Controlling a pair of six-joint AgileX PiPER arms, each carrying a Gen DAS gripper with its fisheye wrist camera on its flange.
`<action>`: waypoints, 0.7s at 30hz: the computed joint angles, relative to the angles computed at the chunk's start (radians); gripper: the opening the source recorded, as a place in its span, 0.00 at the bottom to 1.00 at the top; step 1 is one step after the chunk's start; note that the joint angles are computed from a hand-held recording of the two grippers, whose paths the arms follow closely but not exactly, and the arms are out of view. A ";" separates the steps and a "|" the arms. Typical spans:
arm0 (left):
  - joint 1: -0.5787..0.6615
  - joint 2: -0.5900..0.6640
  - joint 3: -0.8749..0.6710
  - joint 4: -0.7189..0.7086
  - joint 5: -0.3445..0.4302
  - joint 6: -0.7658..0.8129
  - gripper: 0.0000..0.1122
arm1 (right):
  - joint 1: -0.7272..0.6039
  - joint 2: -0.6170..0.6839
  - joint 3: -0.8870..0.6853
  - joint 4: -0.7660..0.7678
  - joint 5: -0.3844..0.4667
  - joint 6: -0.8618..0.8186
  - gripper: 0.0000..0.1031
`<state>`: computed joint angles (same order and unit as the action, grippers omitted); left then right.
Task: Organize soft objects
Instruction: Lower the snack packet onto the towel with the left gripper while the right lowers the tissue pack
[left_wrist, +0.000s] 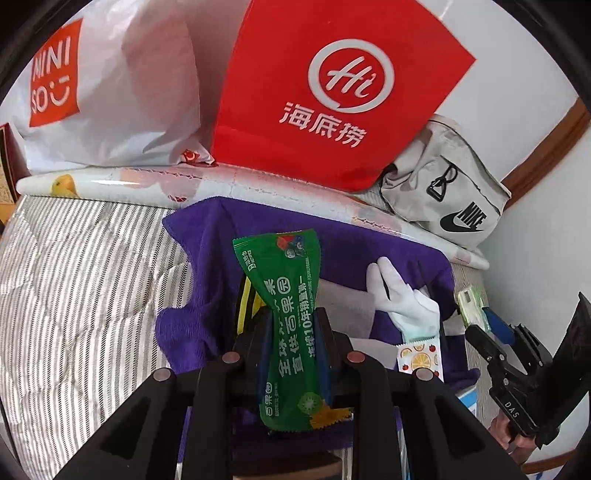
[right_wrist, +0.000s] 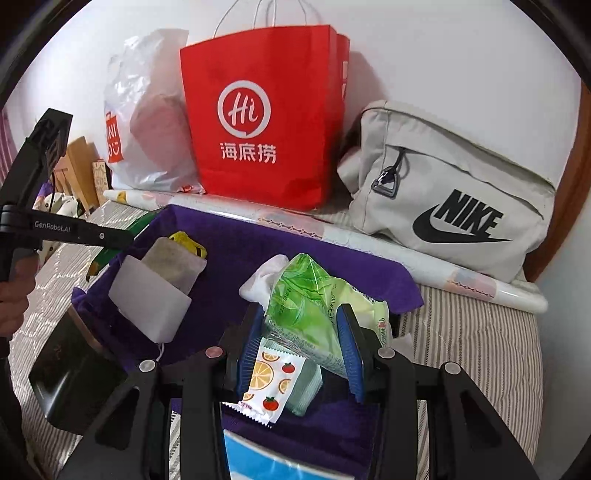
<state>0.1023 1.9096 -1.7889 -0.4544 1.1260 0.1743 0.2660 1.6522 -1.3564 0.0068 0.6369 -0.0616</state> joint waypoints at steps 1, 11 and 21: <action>0.000 0.013 -0.014 0.000 0.006 0.000 0.19 | 0.001 0.008 -0.007 -0.002 0.004 -0.001 0.40; -0.008 0.077 -0.077 -0.005 0.032 0.010 0.19 | 0.000 0.091 -0.070 0.018 0.046 -0.017 0.40; -0.017 0.101 -0.095 -0.015 0.042 0.022 0.22 | 0.005 0.134 -0.112 0.026 0.081 -0.023 0.40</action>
